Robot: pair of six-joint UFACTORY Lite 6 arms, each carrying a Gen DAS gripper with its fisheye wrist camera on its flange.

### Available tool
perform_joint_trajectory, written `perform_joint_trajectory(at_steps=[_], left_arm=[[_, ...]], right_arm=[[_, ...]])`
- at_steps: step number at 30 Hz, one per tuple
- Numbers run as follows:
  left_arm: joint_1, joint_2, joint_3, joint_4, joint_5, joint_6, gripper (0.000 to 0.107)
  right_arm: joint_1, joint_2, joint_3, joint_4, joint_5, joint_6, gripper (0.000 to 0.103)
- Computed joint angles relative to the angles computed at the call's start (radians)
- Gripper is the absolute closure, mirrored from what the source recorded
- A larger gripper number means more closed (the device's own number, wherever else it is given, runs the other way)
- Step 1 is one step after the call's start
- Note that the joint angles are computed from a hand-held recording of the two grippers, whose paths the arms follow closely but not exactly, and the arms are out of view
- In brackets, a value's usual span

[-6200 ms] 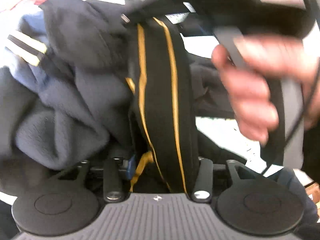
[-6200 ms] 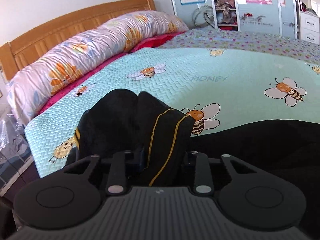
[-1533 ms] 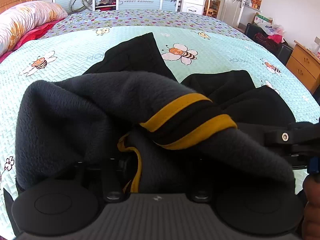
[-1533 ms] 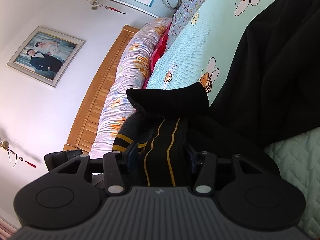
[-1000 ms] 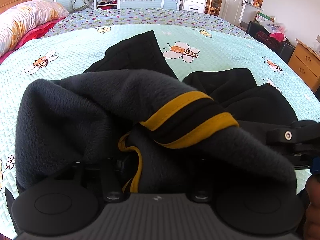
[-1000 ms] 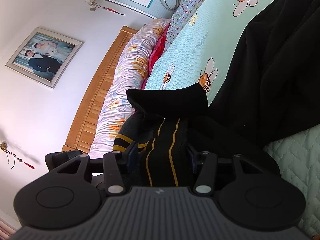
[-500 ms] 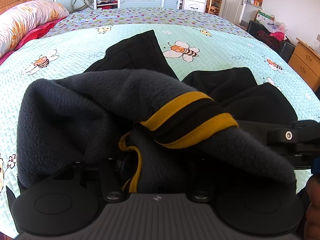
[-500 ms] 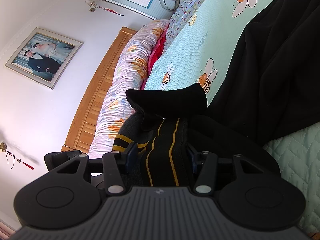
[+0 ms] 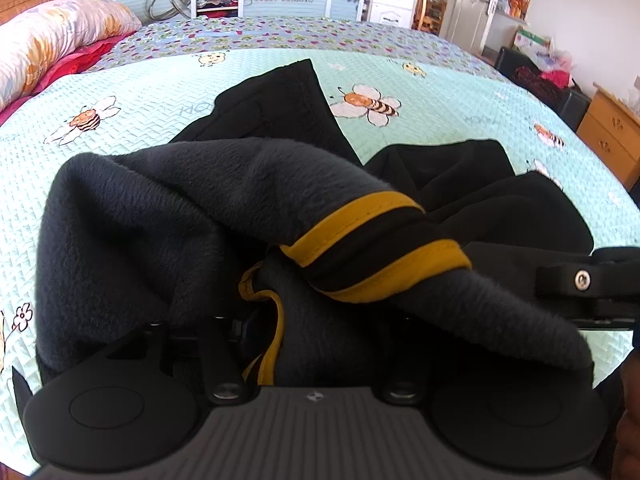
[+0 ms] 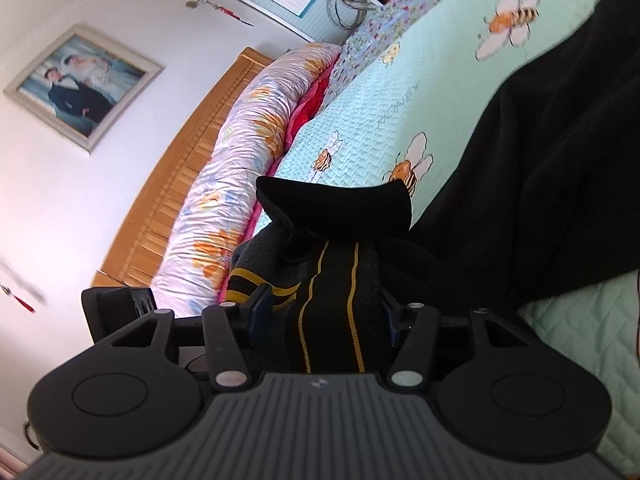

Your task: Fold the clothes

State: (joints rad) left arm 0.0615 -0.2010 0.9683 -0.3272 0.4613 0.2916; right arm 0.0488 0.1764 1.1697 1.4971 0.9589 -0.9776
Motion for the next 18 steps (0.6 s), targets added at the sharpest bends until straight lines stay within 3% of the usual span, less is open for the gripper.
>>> perform_joint_trajectory(at_steps=[3,5,8,13,18], left_arm=[[0.084,-0.103,-0.062,-0.174,0.048,0.16,0.048],[0.159,-0.179,-0.112,-0.276,0.09,0.264,0.038],[0.285,-0.22,-0.154,-0.41,0.167,0.411,0.038],[0.354,-0.246,-0.209,-0.477,0.197,0.471,0.037],[0.367,-0.232,-0.251,-0.524,0.171,0.52,0.034]], right_arm=[[0.01,-0.032,0.002,-0.024,-0.043,-0.011,0.042],[0.005,-0.038,0.007,-0.035,-0.046,-0.023,0.041],[-0.011,-0.026,0.001,-0.021,-0.037,-0.025,0.04],[-0.03,-0.03,-0.017,-0.025,-0.026,-0.031,0.04],[-0.078,0.012,0.02,-0.088,-0.107,0.067,0.034]])
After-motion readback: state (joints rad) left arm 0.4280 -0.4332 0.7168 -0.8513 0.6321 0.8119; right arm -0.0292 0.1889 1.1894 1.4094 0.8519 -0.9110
